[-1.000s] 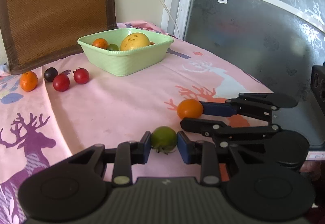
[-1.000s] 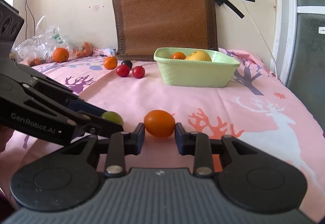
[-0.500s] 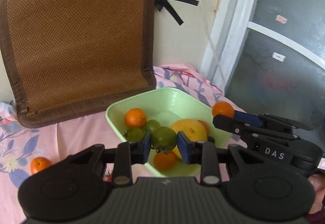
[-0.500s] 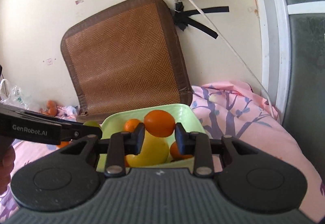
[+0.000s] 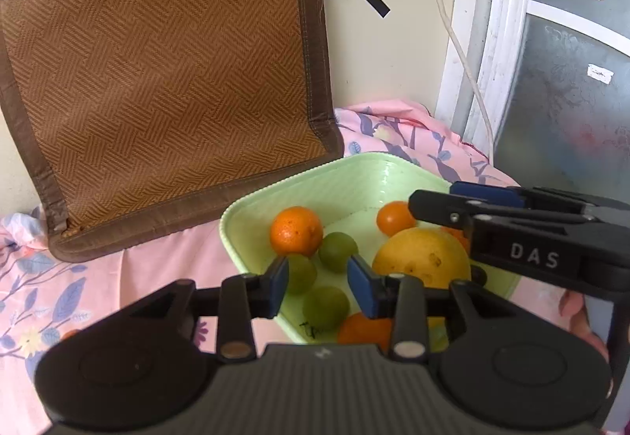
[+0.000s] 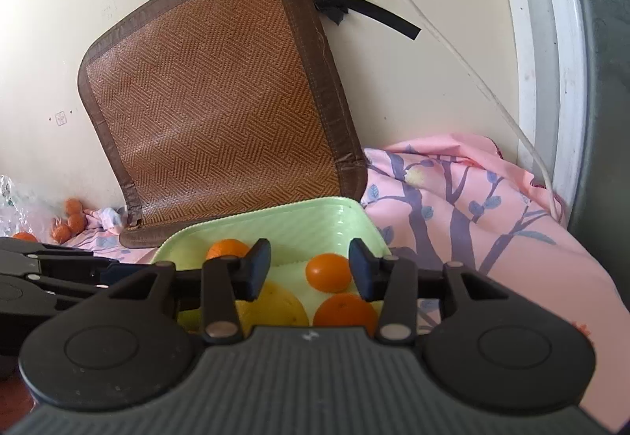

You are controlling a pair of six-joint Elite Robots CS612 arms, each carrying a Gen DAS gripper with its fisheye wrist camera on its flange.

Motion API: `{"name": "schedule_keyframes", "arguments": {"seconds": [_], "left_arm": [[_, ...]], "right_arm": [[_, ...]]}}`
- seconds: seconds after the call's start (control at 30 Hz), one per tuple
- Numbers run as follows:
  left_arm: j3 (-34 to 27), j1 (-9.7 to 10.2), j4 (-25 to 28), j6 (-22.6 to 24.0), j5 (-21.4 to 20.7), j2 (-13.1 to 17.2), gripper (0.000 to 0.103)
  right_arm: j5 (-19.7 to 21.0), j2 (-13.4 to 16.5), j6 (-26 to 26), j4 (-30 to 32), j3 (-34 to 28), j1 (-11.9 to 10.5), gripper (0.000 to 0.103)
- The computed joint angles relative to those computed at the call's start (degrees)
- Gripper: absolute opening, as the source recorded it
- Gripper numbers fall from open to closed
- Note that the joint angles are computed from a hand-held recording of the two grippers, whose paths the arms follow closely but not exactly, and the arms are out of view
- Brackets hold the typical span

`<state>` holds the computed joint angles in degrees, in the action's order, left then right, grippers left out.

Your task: Organize fruits

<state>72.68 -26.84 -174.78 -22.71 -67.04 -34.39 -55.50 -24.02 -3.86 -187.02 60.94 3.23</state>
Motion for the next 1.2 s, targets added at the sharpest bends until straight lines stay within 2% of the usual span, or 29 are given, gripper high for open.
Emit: {"name": "schedule_keyframes", "arguments": {"seconds": [0.13,0.3,0.43,0.57,0.67,0.87,1.1,1.2], "left_arm": [[3.32,-1.16,-3.03,1.36,4.37,-1.79,0.043],[8.97,-3.25,-7.93,2.83,9.65,-4.33,0.051],[13.47,-4.55,-9.21,0.09,11.39,-6.38,0.052],[17.37,-5.27,-9.61,-2.83,12.51,-7.81,0.052],[19.78,-5.65,-9.22,-4.98,13.85,-8.56,0.053],[23.2,-6.23,-8.7,-8.27,16.72,-9.34,0.053],[24.67,-6.81,-9.07,-8.04,20.74,-8.99,0.055],[24.98,-6.64,-9.21,-8.57,20.27,-8.84,0.056]], "right_arm": [[-0.32,-2.08,3.83,-7.22,5.2,-0.39,0.047],[-3.73,-5.19,8.04,-17.47,14.12,-0.34,0.047],[-6.19,-7.38,8.08,-21.84,20.58,0.1,0.047],[-6.83,-8.74,6.19,-22.71,24.4,0.61,0.048],[-6.32,-9.52,5.07,-21.2,26.02,0.85,0.052],[-6.28,-10.14,4.48,-18.68,27.42,1.29,0.053],[-7.24,-10.24,4.85,-17.7,27.58,1.45,0.053],[-6.9,-10.26,5.21,-16.99,27.5,1.32,0.053]]}}
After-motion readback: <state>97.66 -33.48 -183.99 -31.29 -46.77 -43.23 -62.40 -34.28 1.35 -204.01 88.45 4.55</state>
